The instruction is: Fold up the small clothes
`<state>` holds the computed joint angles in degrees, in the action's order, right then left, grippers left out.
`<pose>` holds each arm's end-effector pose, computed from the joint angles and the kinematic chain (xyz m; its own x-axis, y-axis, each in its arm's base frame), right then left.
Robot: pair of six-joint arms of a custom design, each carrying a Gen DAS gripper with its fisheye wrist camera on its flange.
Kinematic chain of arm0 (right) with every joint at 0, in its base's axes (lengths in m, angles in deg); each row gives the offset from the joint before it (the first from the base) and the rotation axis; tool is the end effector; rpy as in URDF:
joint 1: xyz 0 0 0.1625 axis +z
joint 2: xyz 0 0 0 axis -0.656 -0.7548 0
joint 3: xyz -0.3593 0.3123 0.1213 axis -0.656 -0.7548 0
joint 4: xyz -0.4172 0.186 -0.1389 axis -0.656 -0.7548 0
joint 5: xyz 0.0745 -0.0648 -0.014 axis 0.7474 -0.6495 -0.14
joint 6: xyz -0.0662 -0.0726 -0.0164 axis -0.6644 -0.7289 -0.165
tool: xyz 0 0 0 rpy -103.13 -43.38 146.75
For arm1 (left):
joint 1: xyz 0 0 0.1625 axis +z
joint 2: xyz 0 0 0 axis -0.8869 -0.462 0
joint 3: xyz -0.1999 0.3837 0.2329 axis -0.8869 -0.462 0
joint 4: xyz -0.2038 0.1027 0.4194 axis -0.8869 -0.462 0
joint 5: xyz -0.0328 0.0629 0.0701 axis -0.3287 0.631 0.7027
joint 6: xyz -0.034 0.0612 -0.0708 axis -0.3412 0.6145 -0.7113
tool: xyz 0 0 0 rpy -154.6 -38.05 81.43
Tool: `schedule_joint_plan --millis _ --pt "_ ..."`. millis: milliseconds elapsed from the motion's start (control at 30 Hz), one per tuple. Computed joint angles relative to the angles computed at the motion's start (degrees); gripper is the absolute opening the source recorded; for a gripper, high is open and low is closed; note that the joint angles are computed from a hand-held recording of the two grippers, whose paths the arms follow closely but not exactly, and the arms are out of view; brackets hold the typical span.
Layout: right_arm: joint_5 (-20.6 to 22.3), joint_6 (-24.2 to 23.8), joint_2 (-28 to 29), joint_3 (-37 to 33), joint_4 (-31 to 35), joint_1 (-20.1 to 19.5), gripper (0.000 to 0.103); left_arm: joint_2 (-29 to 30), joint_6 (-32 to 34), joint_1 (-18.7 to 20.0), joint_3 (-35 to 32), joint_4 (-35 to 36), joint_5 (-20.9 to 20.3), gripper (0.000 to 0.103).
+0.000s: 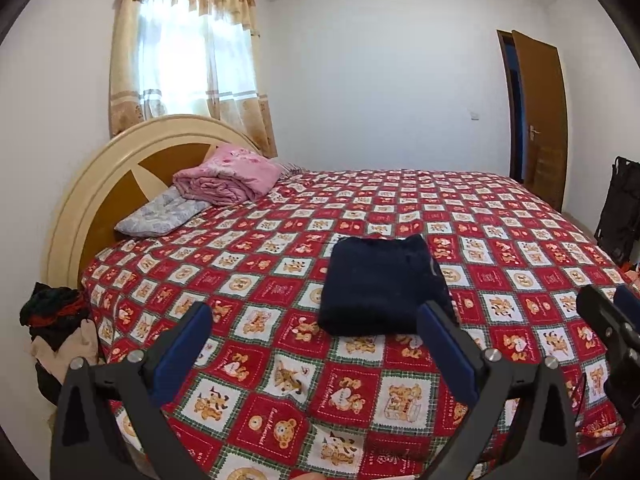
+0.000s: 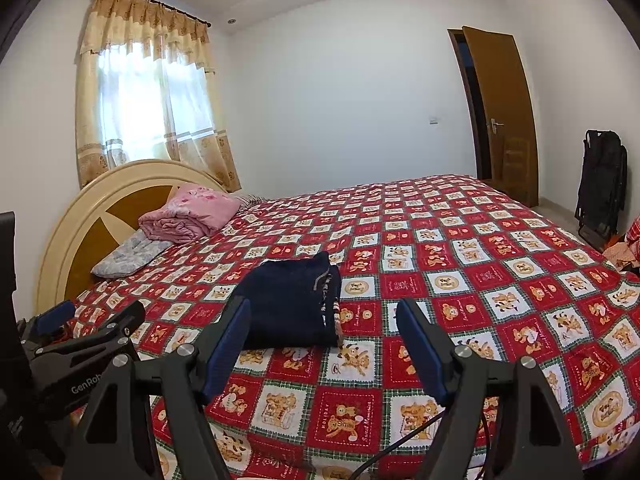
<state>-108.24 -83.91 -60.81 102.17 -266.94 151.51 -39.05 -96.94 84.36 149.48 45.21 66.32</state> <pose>0.2863 -0.4276 0.2662 -0.7360 -0.4789 0.4784 -0.6627 0.3655 -0.6536 -0.3301 -0.3753 0.2165 -0.4966 -0.5869 -0.6394 0.5430 0.3646 -0.7564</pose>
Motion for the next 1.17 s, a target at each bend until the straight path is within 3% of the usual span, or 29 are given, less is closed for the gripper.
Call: schedule_joint_plan --millis 267,633,967,1167 --pt "0.31 0.03 -0.28 0.24 -0.51 -0.35 0.076 -1.48 3.86 0.28 0.76 -3.01 0.81 0.103" --pt "0.44 -0.27 -0.73 0.19 0.37 -0.6 0.076 -1.7 4.27 0.42 0.9 -3.39 1.39 0.103" --pt "0.33 -0.38 -0.71 -0.19 1.42 -0.75 0.076 -4.53 10.87 0.3 3.56 -11.82 4.44 0.103" --pt "0.49 -0.33 -0.62 -0.22 1.22 -0.86 0.076 -3.54 9.82 0.39 2.8 -9.64 4.07 0.103"
